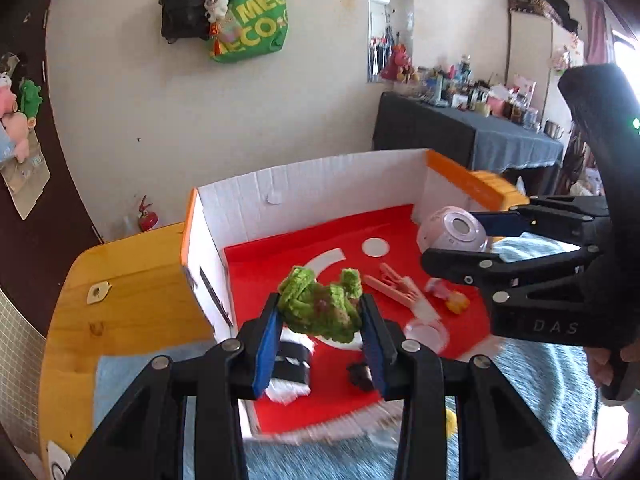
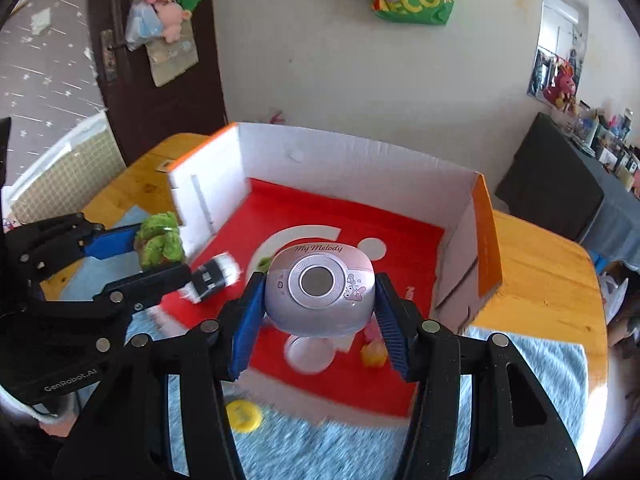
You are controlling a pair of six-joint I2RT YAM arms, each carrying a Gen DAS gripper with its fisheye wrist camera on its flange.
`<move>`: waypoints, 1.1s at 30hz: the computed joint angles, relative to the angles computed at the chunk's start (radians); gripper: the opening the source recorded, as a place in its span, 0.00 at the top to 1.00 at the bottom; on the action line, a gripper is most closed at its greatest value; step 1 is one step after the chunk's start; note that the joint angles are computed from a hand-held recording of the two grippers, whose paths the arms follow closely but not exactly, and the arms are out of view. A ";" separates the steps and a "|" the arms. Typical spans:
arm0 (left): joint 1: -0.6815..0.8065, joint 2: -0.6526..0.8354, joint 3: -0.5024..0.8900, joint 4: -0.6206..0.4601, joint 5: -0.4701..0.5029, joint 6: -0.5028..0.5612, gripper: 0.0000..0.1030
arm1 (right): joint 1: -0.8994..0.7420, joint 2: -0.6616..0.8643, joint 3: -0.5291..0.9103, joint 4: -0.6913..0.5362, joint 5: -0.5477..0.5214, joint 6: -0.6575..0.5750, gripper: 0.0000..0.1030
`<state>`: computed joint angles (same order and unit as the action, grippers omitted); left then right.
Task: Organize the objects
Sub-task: 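Carry the green toy and pink speaker into the orange box, then open both tools to release the toy and speaker in the box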
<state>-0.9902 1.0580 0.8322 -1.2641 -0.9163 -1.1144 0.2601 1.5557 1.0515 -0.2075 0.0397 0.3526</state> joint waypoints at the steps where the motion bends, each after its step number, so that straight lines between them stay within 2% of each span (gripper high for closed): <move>1: 0.094 -0.022 -0.014 0.079 0.031 0.127 0.61 | -0.021 0.043 0.041 -0.019 -0.023 -0.005 0.50; 3: 0.223 -0.039 -0.033 0.189 0.091 0.296 0.61 | -0.053 0.123 0.123 -0.061 -0.050 -0.022 0.50; 5: 0.341 -0.012 -0.038 0.268 0.142 0.412 0.61 | -0.076 0.199 0.204 -0.108 -0.057 -0.040 0.50; 8: 0.448 0.027 -0.050 0.348 0.186 0.525 0.61 | -0.102 0.308 0.322 -0.185 -0.065 -0.058 0.50; 11: 0.505 0.071 -0.060 0.401 0.219 0.591 0.61 | -0.114 0.388 0.412 -0.246 -0.081 -0.071 0.50; 19: 0.587 0.152 -0.055 0.451 0.258 0.652 0.61 | -0.132 0.531 0.572 -0.351 -0.108 -0.054 0.50; 22: 0.599 0.185 -0.050 0.458 0.255 0.656 0.61 | -0.127 0.561 0.605 -0.377 -0.073 -0.061 0.50; 33: 0.640 0.240 -0.023 0.432 0.299 0.643 0.61 | -0.126 0.548 0.573 -0.376 -0.077 -0.061 0.50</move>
<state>-0.3502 1.2983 0.8095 -0.8323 -0.6174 -0.4709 0.1339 2.1038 1.6249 -0.5836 -0.0375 0.2919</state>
